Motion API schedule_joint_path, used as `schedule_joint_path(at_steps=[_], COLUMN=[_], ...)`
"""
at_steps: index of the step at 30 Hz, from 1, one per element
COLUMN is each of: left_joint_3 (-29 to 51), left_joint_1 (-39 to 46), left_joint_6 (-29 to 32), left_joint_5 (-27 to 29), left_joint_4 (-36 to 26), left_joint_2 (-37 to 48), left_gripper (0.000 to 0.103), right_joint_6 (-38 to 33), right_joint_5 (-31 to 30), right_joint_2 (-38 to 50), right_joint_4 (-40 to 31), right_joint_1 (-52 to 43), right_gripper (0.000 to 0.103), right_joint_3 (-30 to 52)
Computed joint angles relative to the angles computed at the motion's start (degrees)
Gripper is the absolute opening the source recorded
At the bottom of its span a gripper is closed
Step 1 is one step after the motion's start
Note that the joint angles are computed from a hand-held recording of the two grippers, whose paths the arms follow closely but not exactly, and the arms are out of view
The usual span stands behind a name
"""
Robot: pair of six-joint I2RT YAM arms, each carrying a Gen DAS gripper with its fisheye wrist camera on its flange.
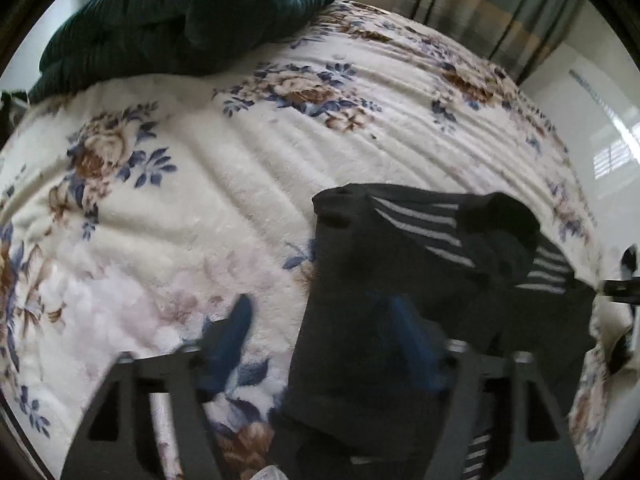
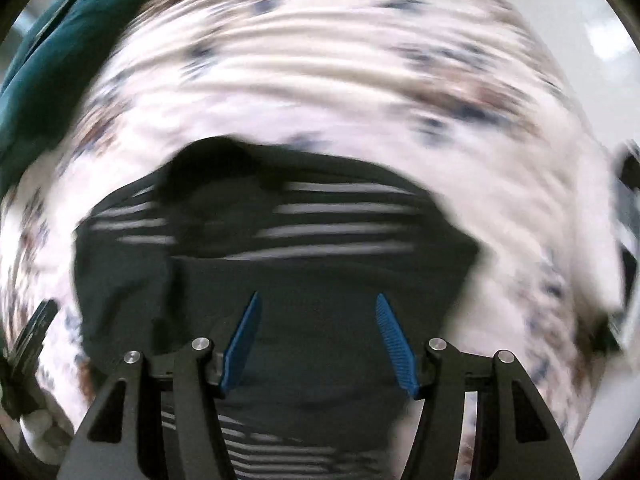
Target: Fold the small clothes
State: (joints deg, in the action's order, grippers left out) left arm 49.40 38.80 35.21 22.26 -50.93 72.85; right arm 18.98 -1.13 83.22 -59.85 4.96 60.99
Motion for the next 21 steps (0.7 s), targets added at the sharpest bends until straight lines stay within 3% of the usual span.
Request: schedule_joint_path(at_steps=[3,6,7,8,10,11,12,14,16,21], left_joint_3=[-3.11,-4.96,-5.63,-5.46,-4.91,-4.82,-4.73,-3.90,-2.82,-1.51], left_joint_1=[-5.31,-8.97,-10.19,-10.81,-10.82,-10.86,-11.06,-10.42,-8.77,-7.64], left_joint_6=[-3.45,-5.62,-5.68,-5.45,-4.68,-3.80,-3.44,-3.15,-3.04,-3.32], left_joint_5=[-6.03,-10.63,-12.49,-13.03,-11.18,-10.09,-9.89,-9.28,-8.12,-7.36], left_joint_4=[6.08,11.81,14.11,14.49,14.01,13.68,13.38,12.28,11.32,9.41], left_joint_2=[1.12,5.73,8.04,10.14,12.42,11.99,11.39,11.27,12.69,13.55], left_gripper=[0.089,0.085,0.078,0.054,0.034,0.011,0.010,0.010,0.010,0.010], right_joint_6=[-4.07,-4.93,-4.53,-3.25,-0.47,0.25,1.01,2.34,3.67,2.70], right_joint_5=[-1.02,-0.95,-0.70,-0.56,0.76,0.88,0.92,1.70,3.70,7.71], right_joint_2=[-0.70,1.32,2.33,3.56,6.61,7.12,6.74,5.42,1.57,-1.27], right_joint_4=[0.29,3.83,4.65,5.38,7.42,8.02,8.94,8.90,8.18,5.44], right_joint_1=[-8.71,-11.28,-11.17,-9.94,-8.05,-7.41,-6.75,-4.84,-2.96,-4.75], right_gripper=[0.062,0.062,0.062,0.062,0.062,0.057,0.050,0.012,0.005,0.003], right_joint_3=[-2.55,-5.50,-6.32,-7.15,-9.50,-10.35,-11.63,-13.24,-14.93,-17.92])
